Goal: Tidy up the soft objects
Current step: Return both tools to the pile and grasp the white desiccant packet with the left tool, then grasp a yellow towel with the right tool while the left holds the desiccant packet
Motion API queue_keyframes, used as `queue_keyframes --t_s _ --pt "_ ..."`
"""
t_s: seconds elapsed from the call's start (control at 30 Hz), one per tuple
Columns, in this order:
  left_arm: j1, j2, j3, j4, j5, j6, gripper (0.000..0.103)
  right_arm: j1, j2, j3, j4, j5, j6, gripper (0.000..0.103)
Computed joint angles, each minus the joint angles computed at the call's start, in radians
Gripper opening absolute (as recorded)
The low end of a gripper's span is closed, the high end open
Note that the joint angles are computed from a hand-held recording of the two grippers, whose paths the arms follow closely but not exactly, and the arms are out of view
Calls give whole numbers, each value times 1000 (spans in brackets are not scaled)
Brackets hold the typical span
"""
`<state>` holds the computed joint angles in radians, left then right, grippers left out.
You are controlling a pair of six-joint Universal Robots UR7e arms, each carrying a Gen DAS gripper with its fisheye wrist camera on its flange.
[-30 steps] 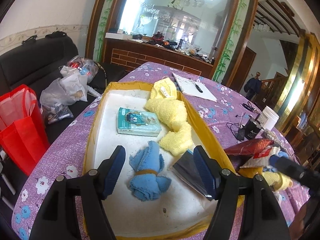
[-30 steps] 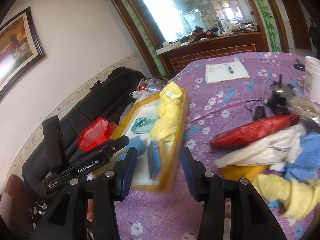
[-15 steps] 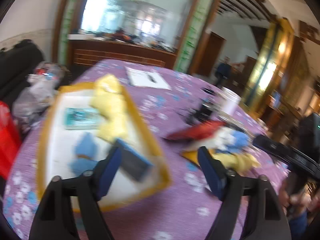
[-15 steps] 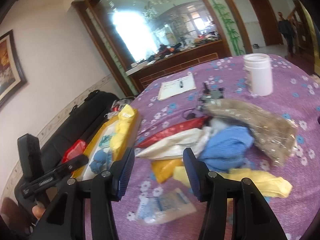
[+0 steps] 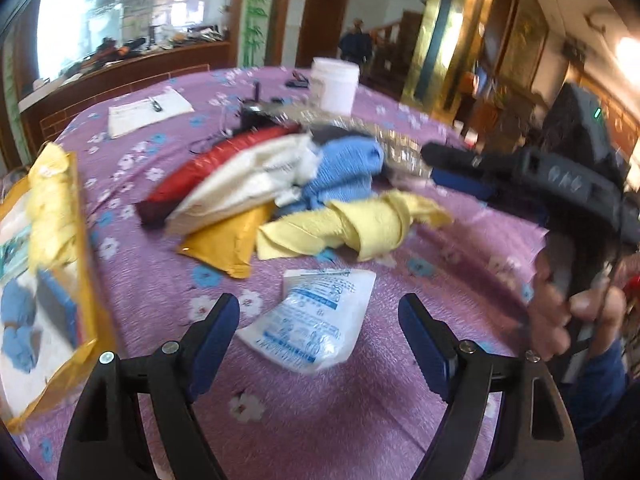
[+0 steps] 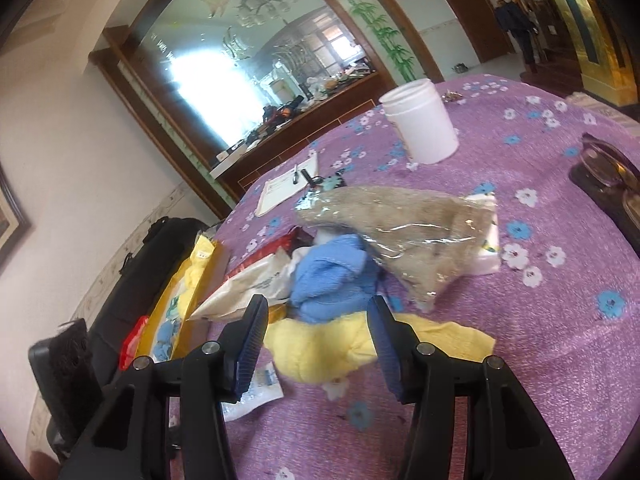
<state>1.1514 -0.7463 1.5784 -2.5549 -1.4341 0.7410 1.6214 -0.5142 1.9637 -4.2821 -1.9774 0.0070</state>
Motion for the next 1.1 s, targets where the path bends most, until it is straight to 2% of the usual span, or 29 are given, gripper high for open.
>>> queue_keyframes --t_s 0.17,0.23,0.27,0.4,0.47,0.5,0.63,0.73,0.83,0.9,1.03,1.1 --pt "-19 71 -60 74 91 -28 79 -18 -6 19 -17 16 14 58" --pt "-26 79 -49 33 139 -31 65 -19 -12 22 -6 4 17 63" --pt "-25 79 -48 27 137 -29 56 -19 -17 21 6 0 20 66" --pt "-5 71 -66 51 84 -41 45 -37 -49 21 91 17 54 69" --pt "4 69 -74 42 53 -50 45 -46 -62 15 146 19 72 70" --pt "9 66 -75 33 41 -52 41 -50 -72 10 204 13 91 70" --pt "22 61 -82 -3 38 -74 41 -52 -76 5 295 27 109 71" --pt "35 61 -104 12 29 -94 41 -20 -79 10 381 53 60 72" --pt "44 62 -122 34 10 -109 41 10 -93 31 473 143 -28 73" --pt "47 60 -123 37 -1 -111 41 54 -91 30 483 81 -102 73" --pt "48 60 -122 41 -15 -104 41 119 -60 -24 460 -120 -217 73" --pt "49 57 -120 42 -22 -102 41 124 -46 -65 472 -147 -267 73"
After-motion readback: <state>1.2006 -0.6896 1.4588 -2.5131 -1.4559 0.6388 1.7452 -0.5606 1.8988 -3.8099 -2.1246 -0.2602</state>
